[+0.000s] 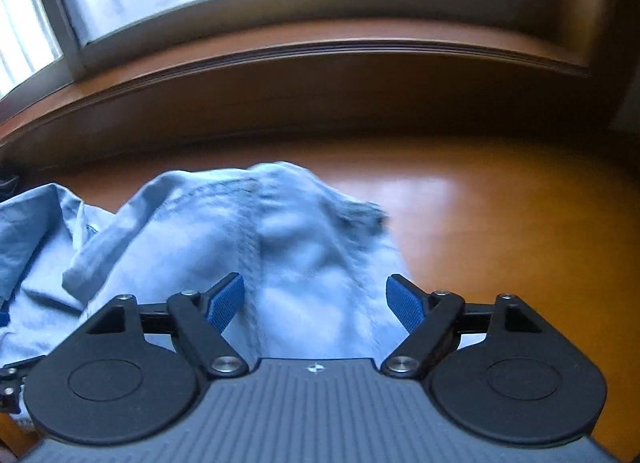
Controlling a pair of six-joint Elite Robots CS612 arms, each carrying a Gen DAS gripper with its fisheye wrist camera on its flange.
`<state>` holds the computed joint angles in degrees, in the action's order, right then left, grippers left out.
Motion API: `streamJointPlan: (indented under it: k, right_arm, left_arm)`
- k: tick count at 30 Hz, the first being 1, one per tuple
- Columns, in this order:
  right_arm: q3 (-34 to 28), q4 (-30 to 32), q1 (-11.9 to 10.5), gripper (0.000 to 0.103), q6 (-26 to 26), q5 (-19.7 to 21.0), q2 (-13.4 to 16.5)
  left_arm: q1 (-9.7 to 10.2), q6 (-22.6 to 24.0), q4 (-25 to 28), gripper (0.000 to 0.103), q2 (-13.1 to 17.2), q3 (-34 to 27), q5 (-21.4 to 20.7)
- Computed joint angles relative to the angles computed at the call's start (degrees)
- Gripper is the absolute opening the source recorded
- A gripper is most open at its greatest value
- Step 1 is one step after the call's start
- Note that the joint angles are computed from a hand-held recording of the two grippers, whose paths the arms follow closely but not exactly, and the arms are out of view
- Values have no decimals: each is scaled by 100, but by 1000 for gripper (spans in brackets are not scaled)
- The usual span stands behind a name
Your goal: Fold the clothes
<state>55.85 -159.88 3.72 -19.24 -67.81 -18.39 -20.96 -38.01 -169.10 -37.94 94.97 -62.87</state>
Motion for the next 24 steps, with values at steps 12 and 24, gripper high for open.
streamJointPlan:
  k: [12, 24]
  right_arm:
    - [-353, -265, 104, 11, -618, 378, 119]
    - [2269, -2589, -860, 3, -789, 1570, -1381]
  left_arm:
    - [-52, -1141, 844, 103, -93, -79, 28]
    - [-282, -881, 1100, 103, 44, -539, 156]
